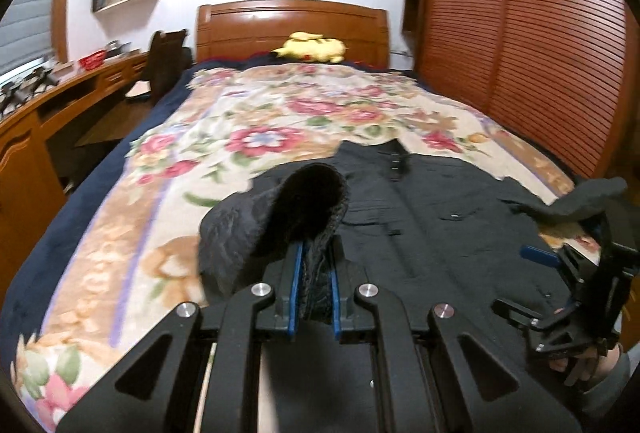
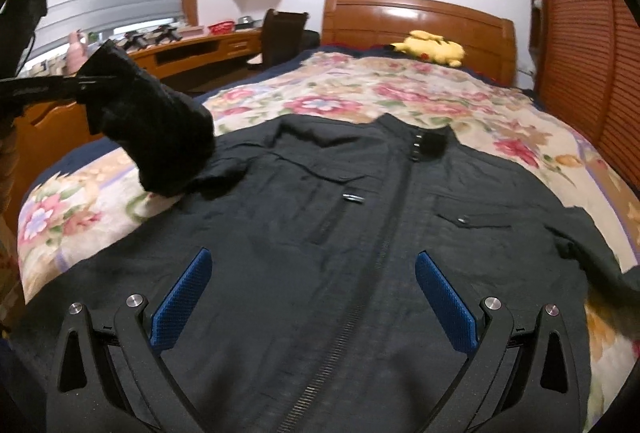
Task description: Fold large clothes
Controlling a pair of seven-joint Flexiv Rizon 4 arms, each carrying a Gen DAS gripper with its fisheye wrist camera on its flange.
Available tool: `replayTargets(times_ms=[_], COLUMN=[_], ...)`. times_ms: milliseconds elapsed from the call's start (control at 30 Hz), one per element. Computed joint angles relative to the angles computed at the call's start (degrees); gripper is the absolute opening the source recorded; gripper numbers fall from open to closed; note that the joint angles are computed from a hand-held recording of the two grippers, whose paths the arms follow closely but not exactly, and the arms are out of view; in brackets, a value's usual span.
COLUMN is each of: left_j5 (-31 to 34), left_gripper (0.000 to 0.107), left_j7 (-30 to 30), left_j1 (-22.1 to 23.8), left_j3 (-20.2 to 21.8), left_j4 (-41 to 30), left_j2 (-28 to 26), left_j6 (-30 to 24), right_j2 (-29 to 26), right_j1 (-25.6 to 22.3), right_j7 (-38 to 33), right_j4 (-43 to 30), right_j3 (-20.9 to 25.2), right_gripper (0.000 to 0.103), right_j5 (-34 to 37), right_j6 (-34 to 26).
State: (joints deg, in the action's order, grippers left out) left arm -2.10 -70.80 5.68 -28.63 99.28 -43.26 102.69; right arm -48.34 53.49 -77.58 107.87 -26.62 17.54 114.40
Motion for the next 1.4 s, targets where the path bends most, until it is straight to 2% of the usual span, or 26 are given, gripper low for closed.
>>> replayTargets(times_ms=[133,233,400,500,667,800,933,1133,1300,1400], left_j5=[-0.07,-0.85,-1.02,-1.41,-0.06,4.09,7.44,11.41,13.40,13.32], left_gripper=[0.008,0.008,0.008,0.011,0.020,0.038,0.052,0.056,0.056,0.056], left_j7=[0.32,0.28,-0.48,-1.25,-1.68,-2.68,-3.75,-5.01,-6.68,-8.44], left_j1=[-2.89,-7.11,-9.49,-11.75,-10.86,-6.67,-4.55,0.37,1.90,1.80], left_j3=[0.42,3.47,5.17,7.72,6.78,2.64,1.39,-1.78,-0.63,1.44], left_j4=[-1.12,-2.31,-2.50,-2.71,-1.25,1.96,4.08,7.30,10.02,10.72], left_j2=[-0.53,-1.00,-2.53,-3.61,-5.37,-6.37,-6.03,-5.45,-3.70,-2.92], left_j6=[-0.56,-0.27,1.39,2.22,3.09,7.04,8.39,8.74,11.76,13.69], right_j2=[0.80,1.01,1.02,0.97,0.82,0.53,0.07,-0.34,-0.16,-0.31], right_j1=[-0.21,-0.07,0.15,0.41,0.05,-0.72,-1.40,-3.28,-5.08,-6.00], right_j7=[-0.14,-0.18,-0.21,-0.06,0.52,1.25,2.02,2.80,2.11,1.43], right_j4=[1.23,1.91,2.96,3.43,3.44,2.66,1.62,-0.51,-2.14,-3.36], right_j3=[-0.63,-1.08,-1.81,-2.16,-2.13,-1.55,-0.88,1.64,4.86,6.74], right_gripper=[0.103,0.103,0.103,0.103,0.103,0.103,0.103,0.103,0.103,0.103], right_j5=[0.96,1.68,2.36,2.49,2.13,1.25,-0.15,-3.28,-5.90,-7.46], right_j6=[0.47,0.58,0.46,0.20,-0.07,-0.69,-1.36,-1.83,-1.27,-1.39])
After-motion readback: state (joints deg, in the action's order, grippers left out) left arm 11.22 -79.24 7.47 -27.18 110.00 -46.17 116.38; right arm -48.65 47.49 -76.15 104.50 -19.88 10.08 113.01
